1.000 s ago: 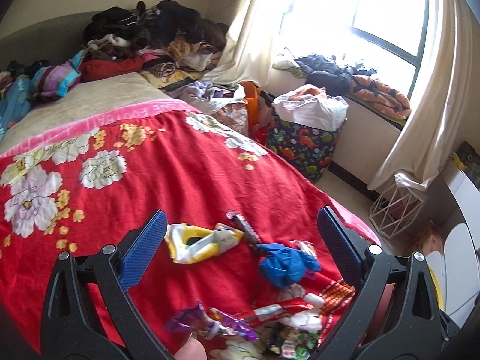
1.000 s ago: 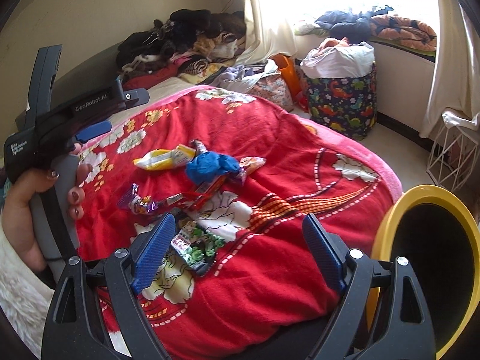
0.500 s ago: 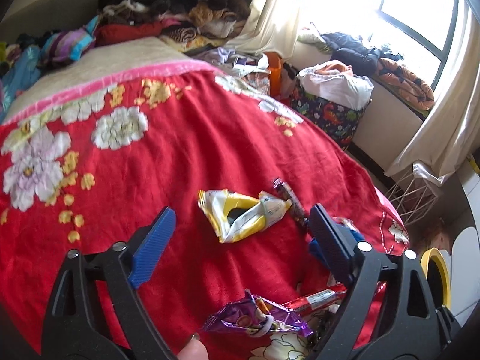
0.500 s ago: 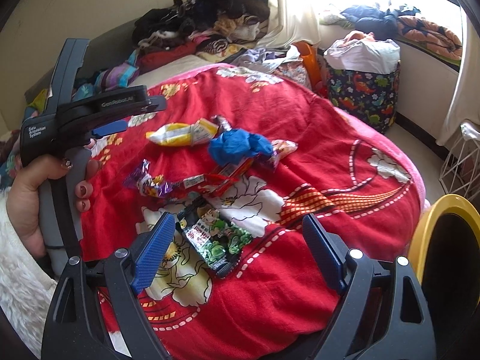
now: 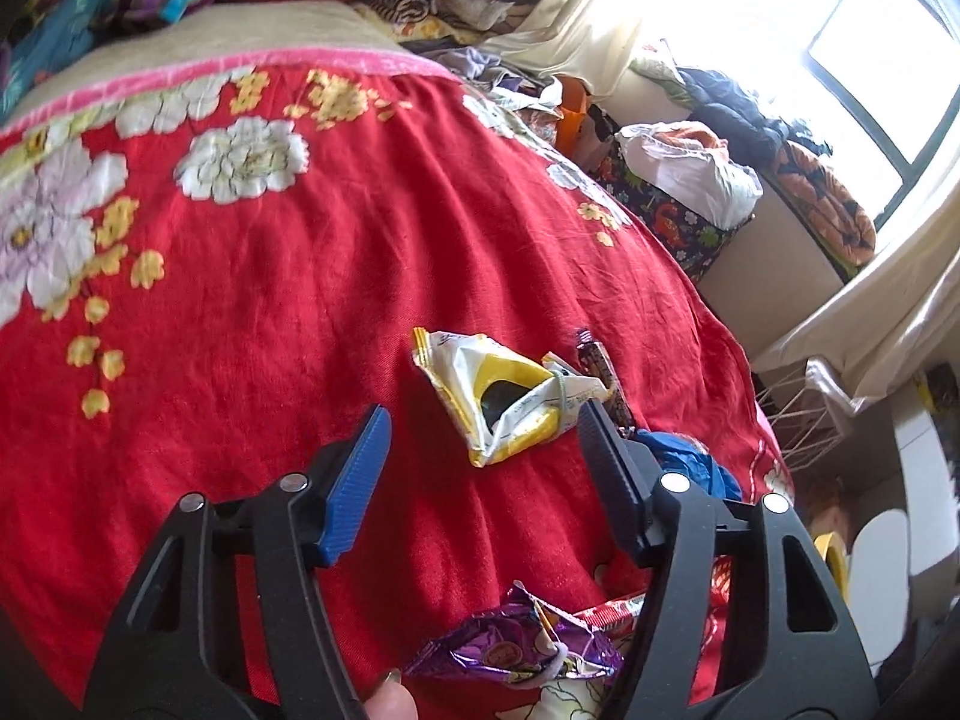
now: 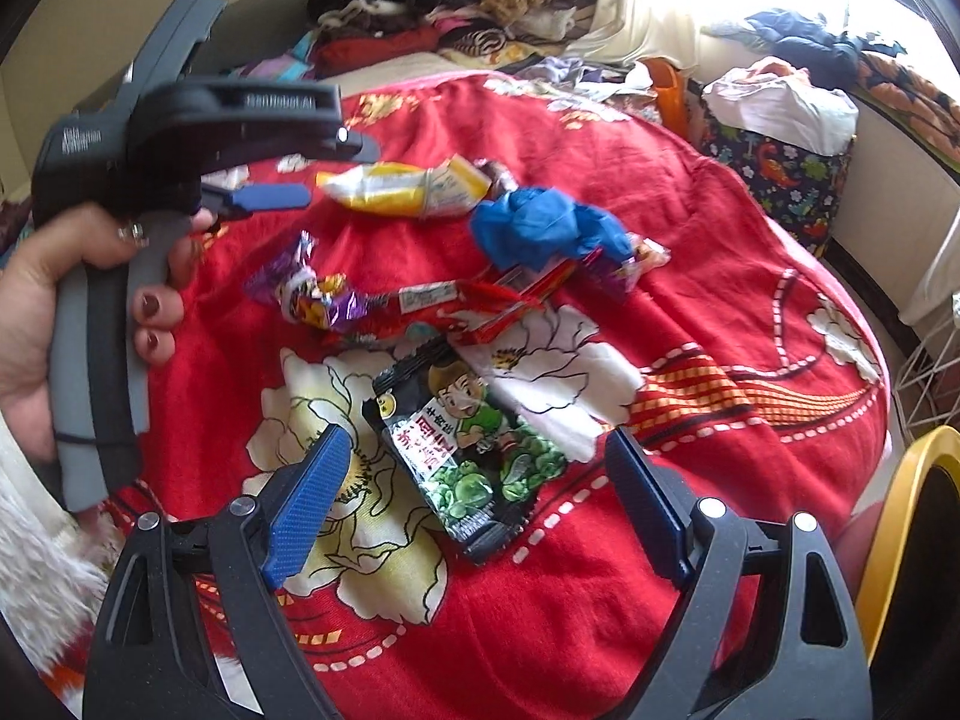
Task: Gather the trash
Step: 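Grasp the yellow chip bag with the left gripper while the right grasps the green snack bag, then lift and carry the yellow chip bag and green snack bag over the bin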
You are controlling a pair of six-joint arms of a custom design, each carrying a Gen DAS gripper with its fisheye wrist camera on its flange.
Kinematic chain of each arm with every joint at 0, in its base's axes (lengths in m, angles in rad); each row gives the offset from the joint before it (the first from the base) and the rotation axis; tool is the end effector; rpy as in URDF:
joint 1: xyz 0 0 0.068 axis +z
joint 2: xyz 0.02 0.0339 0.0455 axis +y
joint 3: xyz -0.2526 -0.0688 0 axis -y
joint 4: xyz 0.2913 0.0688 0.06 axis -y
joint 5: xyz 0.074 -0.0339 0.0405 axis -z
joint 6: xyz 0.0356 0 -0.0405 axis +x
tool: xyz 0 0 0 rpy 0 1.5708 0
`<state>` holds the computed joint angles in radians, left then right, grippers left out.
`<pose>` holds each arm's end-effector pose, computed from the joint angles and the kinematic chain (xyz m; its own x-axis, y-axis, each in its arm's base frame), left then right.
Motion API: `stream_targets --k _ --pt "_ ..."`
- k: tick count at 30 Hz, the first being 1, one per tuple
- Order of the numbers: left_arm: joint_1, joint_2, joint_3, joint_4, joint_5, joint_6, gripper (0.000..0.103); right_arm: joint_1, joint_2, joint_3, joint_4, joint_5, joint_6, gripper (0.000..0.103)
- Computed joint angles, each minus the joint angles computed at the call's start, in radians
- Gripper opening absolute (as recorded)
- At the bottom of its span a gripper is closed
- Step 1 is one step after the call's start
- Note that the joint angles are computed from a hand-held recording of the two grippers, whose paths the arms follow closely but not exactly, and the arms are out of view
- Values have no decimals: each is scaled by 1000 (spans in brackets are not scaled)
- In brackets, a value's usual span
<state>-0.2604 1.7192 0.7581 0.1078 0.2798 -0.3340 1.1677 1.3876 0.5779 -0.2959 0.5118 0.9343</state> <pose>0.3303 -0.0982 0.0773 -0.8265 -0.1059 -0.5530 0.1609 0.8968 -0.4121 0.1202 0.2373 0.0985 -0.7840 -0.0511 -0.6186 -0.1435 0.9845 0.1006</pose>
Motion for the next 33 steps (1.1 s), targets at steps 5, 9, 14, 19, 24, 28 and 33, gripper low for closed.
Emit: stream_targets --k 5,9,14,19,24,28,33 --pt "19 40 24 3 49 -39 45 -38 78 16 62 -53 -51 83" --pt "26 76 47 5 77 -63 37 -46 139 24 83 -57 -60 62" --pt "24 106 63 14 93 -77 22 -39 107 -11 109 -51 -49 49" --pt "7 92 48 30 81 -60 15 -19 68 -42 115 -42 -20 36" --pt "0 56 26 33 77 -41 12 -4 1 -83 112 -32 20 23" --pt "-4 19 5 32 76 -30 12 25 -44 -106 104 -11 60 20" --pt "-6 -35 -20 25 65 -12 12 59 -128 -150 95 15 114 20"
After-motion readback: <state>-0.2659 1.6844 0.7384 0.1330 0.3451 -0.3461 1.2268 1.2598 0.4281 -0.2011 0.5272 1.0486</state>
